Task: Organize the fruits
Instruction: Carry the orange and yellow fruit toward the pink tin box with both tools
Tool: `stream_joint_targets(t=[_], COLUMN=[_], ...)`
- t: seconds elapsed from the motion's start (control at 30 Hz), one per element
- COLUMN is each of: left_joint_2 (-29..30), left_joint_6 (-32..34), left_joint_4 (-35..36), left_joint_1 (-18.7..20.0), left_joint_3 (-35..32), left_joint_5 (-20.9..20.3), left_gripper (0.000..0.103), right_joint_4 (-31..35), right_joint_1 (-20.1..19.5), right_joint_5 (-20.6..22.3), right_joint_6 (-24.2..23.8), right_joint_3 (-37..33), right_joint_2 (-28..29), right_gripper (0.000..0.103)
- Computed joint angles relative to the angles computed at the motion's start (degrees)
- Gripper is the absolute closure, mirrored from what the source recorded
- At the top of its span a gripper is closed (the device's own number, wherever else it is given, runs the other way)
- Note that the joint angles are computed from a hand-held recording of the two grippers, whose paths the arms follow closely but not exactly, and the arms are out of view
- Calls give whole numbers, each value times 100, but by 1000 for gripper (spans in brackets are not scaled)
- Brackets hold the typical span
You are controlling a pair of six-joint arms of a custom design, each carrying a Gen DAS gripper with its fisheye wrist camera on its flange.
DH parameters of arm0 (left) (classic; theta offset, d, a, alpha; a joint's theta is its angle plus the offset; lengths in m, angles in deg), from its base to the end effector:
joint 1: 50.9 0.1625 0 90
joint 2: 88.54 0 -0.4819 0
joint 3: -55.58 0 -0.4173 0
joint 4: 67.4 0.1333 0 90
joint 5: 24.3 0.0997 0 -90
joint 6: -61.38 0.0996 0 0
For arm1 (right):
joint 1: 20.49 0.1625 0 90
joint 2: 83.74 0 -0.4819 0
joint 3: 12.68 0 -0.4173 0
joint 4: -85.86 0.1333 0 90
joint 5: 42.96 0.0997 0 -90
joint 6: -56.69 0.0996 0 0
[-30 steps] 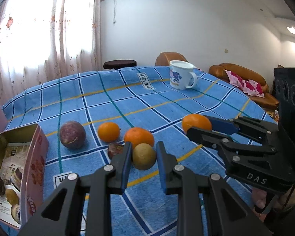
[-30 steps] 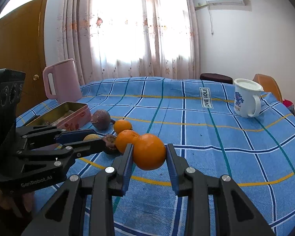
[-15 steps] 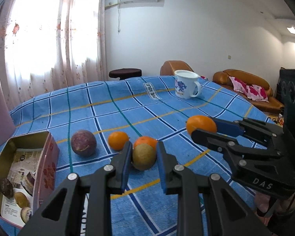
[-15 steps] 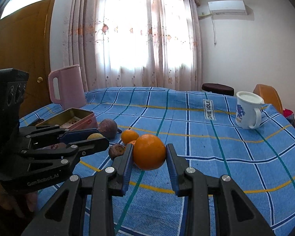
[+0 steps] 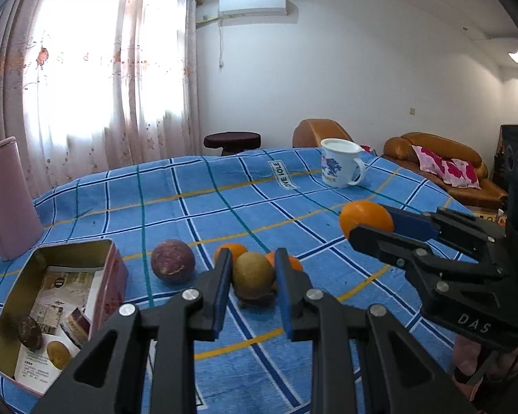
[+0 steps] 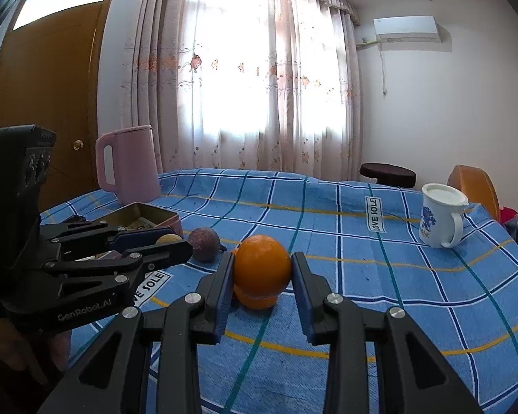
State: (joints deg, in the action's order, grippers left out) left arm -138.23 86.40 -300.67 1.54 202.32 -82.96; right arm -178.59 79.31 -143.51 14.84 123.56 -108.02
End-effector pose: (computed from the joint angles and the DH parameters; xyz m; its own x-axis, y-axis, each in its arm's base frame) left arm -0.0916 -0.4227 0.1290 -0.6426 0.4340 -0.6315 0.7654 0.4027 -0.5021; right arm 0.1842 -0.3905 0.0168 -0.6898 -0.3091 0.6547 -0.7233 0.3342 -0.6042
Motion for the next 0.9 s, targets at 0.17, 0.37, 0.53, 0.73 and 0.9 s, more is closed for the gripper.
stream_joint_targets(t=[0.17, 0.37, 0.53, 0.73, 0.9], left_joint_2=[-81, -217, -423, -612, -765], left_joint_6=[30, 40, 11, 9, 14], left_joint_4=[-64, -109, -62, -32, 7], left_joint_1=[70, 197, 341, 505, 633], left_joint_3=[23, 57, 76, 98, 98], left_joint_5=[3, -30, -82, -132, -178], left_gripper=[77, 77, 77, 77, 77], right_joint_4=[57, 350, 615, 944, 1228], right_joint_1=[75, 231, 382, 597, 736], right_joint_5=[11, -78, -120, -182, -236], right_joint_6=[-54, -81, -144, -235, -287], right_joint_3=[-78, -244, -407, -619, -794], right_joint_2=[37, 29, 21, 34, 40], right_gripper=[68, 68, 68, 68, 68])
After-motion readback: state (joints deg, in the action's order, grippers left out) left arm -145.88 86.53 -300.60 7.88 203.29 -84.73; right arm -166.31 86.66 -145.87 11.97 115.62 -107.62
